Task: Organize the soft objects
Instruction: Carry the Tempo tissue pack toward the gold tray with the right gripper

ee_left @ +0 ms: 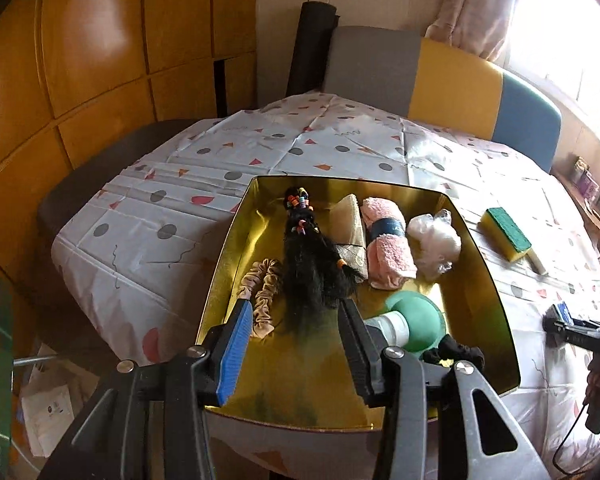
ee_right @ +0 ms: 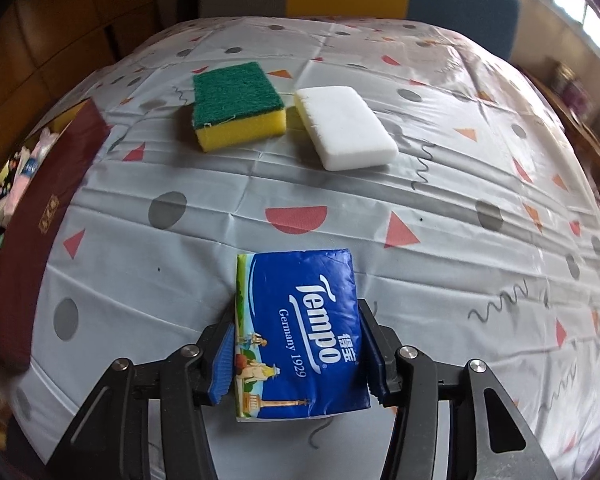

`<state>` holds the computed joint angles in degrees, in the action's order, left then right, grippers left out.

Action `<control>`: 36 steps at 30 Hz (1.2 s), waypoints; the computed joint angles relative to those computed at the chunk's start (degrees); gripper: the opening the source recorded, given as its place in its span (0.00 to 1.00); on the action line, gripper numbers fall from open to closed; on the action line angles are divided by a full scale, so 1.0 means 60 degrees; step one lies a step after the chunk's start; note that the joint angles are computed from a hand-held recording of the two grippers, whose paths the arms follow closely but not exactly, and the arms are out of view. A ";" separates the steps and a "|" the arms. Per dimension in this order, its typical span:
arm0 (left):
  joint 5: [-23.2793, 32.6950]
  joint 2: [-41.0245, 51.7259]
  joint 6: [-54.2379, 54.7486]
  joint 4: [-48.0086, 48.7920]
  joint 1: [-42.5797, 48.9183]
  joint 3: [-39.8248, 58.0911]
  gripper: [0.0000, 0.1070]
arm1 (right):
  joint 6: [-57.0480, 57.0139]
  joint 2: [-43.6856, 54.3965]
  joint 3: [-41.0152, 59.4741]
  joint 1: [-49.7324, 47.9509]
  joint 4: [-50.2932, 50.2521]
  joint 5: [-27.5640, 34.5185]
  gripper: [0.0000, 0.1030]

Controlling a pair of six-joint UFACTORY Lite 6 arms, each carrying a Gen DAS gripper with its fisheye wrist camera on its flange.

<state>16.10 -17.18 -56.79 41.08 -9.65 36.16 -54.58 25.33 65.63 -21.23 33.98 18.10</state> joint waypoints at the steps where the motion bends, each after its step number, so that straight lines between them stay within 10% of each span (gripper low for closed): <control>1: 0.0001 -0.0093 0.0118 -0.0122 0.0006 -0.0076 0.42 | -0.0030 -0.0136 -0.0101 0.0015 0.0163 0.0003 0.52; 18: 0.0052 -0.1645 0.1066 -0.0927 0.0582 -0.0864 0.42 | -0.0832 -0.3663 -0.1771 0.3736 0.2958 0.1724 0.52; 36: 0.0041 -0.2368 0.1967 -0.1393 0.1455 -0.1137 0.42 | 0.1780 -0.0282 0.0909 0.8833 0.2182 0.0731 0.52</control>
